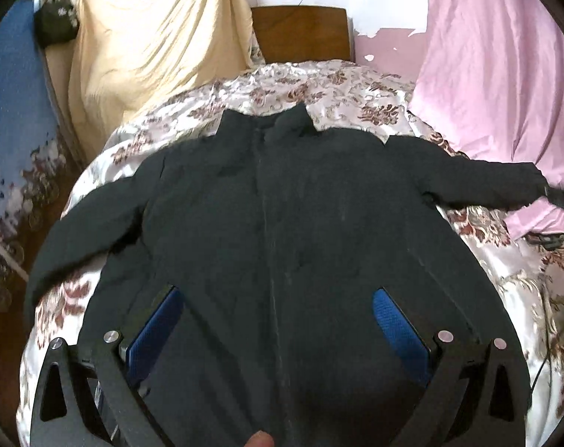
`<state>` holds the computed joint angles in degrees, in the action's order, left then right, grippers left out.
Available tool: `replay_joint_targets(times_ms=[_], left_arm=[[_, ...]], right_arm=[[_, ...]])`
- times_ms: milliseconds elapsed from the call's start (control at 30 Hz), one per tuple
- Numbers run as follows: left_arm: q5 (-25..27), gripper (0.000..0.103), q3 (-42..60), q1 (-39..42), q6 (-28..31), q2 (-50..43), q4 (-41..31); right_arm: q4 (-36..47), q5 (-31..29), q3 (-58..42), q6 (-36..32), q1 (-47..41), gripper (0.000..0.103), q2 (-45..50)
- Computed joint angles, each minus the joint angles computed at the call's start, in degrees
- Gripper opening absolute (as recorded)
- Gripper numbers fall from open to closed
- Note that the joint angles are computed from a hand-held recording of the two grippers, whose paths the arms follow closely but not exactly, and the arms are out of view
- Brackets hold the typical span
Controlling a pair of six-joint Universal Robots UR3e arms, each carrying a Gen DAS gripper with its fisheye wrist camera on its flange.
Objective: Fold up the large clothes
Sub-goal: 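Grasp the jacket sleeve with the right tool and lift it across the body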
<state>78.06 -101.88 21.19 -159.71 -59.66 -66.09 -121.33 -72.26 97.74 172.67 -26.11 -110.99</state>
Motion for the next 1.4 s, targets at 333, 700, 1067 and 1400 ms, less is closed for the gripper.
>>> replay_joint_targets(times_ms=[333,700,1067,1400], left_arm=[[12.1,0.103,4.5,-14.7,-8.1,-17.4,14.4],[11.3,0.103,21.2,-24.9,-16.0,-42.9,24.7],[23.2,0.103,53.7,-35.0,-19.7,-72.0,17.1],[16.5,0.103,54.9,-30.8,-24.6,-75.3,10.3]], right_arm=[[-21.0,-7.5,-5.7,13.5,-0.8,0.102,21.5],[-37.4,12.3,5.2,12.3,-15.4,0.102,26.4],[-41.0,17.9,2.8,23.9,-23.8,0.102,33.8],[-47.7,14.6,-5.3,32.4,-19.0,0.101,47.1]])
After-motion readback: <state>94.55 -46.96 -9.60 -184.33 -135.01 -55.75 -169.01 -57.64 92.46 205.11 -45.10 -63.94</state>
